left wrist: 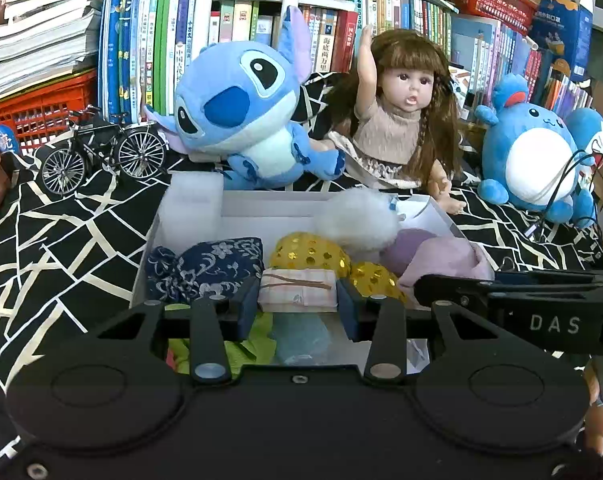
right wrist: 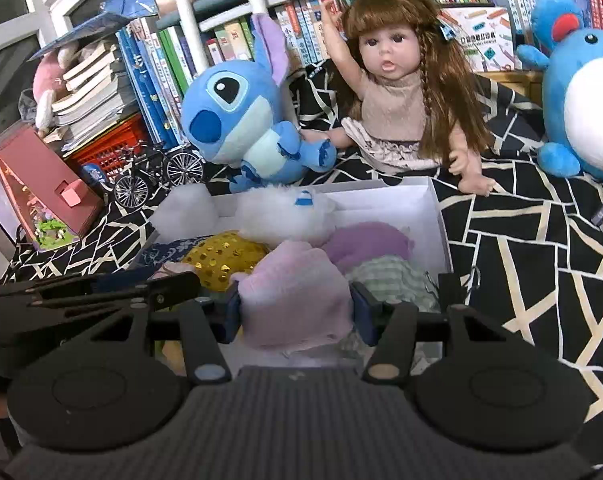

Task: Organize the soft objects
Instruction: 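Lower the pad into the box and open the left tool while the right tool lowers the sock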

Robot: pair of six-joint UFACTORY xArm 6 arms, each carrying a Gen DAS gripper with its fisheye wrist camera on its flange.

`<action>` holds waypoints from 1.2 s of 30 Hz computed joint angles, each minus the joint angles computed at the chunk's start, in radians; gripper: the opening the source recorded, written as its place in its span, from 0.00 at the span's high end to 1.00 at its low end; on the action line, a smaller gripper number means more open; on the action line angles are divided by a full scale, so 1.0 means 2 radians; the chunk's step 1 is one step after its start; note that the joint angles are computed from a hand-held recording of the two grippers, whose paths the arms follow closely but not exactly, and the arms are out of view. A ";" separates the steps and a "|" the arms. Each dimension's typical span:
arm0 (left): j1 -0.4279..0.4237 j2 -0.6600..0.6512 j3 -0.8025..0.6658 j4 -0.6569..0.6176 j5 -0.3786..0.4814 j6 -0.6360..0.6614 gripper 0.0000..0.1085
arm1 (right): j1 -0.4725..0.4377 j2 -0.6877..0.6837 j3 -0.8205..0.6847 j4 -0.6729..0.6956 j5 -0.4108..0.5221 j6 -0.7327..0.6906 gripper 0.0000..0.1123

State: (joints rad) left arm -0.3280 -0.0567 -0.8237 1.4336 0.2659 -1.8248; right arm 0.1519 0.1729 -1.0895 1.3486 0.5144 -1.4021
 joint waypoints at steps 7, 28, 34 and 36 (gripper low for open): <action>-0.012 0.007 -0.003 0.012 0.010 0.000 0.63 | -0.002 0.002 0.003 0.001 -0.001 -0.008 0.47; -0.008 0.039 -0.016 0.011 0.010 -0.027 0.63 | 0.002 0.018 -0.003 0.009 0.003 -0.003 0.48; -0.005 0.045 -0.020 0.019 0.007 -0.037 0.63 | 0.001 0.026 -0.011 0.013 0.005 0.000 0.48; -0.007 0.046 -0.021 0.020 0.010 -0.038 0.63 | -0.001 0.027 -0.011 0.017 0.008 -0.001 0.48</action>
State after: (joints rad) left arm -0.3415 0.0349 -0.8650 1.4732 0.2861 -1.9004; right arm 0.1502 0.2275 -1.1113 1.3818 0.5299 -1.4051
